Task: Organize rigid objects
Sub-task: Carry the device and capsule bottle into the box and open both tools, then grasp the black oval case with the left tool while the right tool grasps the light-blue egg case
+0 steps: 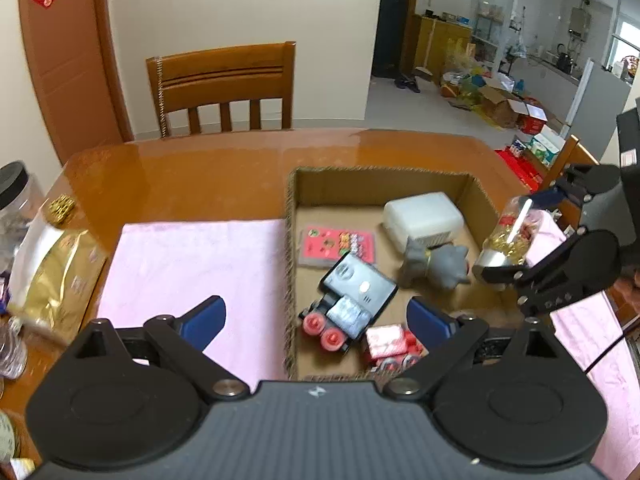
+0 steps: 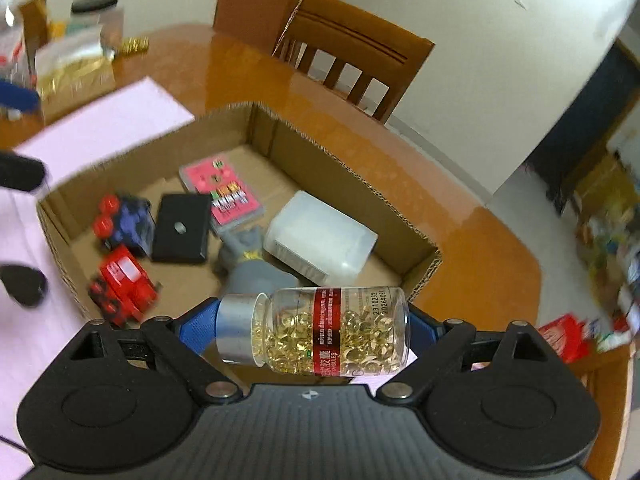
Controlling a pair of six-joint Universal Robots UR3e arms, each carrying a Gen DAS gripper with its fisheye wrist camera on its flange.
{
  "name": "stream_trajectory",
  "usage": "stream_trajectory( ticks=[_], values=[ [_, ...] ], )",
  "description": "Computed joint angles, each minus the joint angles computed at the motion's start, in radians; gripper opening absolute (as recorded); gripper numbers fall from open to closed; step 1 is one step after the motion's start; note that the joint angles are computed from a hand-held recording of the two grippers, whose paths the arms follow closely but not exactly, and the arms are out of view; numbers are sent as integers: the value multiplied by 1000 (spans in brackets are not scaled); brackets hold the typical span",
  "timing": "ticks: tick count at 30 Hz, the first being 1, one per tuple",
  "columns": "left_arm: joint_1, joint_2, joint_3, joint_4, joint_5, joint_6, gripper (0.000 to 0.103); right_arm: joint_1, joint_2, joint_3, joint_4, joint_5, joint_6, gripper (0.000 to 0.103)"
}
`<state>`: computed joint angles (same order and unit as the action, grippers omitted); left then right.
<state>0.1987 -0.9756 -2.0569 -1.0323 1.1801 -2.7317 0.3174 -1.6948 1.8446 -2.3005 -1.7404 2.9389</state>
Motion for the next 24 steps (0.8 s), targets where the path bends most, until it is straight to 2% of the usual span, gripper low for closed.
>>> stream_trajectory(
  ticks=[2, 10, 16, 20, 21, 24],
  values=[
    [24, 31, -10, -32, -3, 14, 97, 3, -23, 22, -29, -1, 5, 103],
    [139, 177, -67, -145, -24, 69, 98, 16, -127, 16, 62, 50, 137, 103],
    [230, 323, -128, -263, -37, 144, 98, 100, -195, 37, 114, 26, 297, 103],
    [283, 425, -173, -324, -36, 194, 99, 213, -209, 56, 125, -28, 440, 103],
    [303, 451, -180, -350, -40, 213, 99, 241, -207, 68, 120, -33, 476, 103],
    [443, 571, -176, -533, -97, 332, 99, 309, -181, 115, 71, -16, 567, 103]
  ],
)
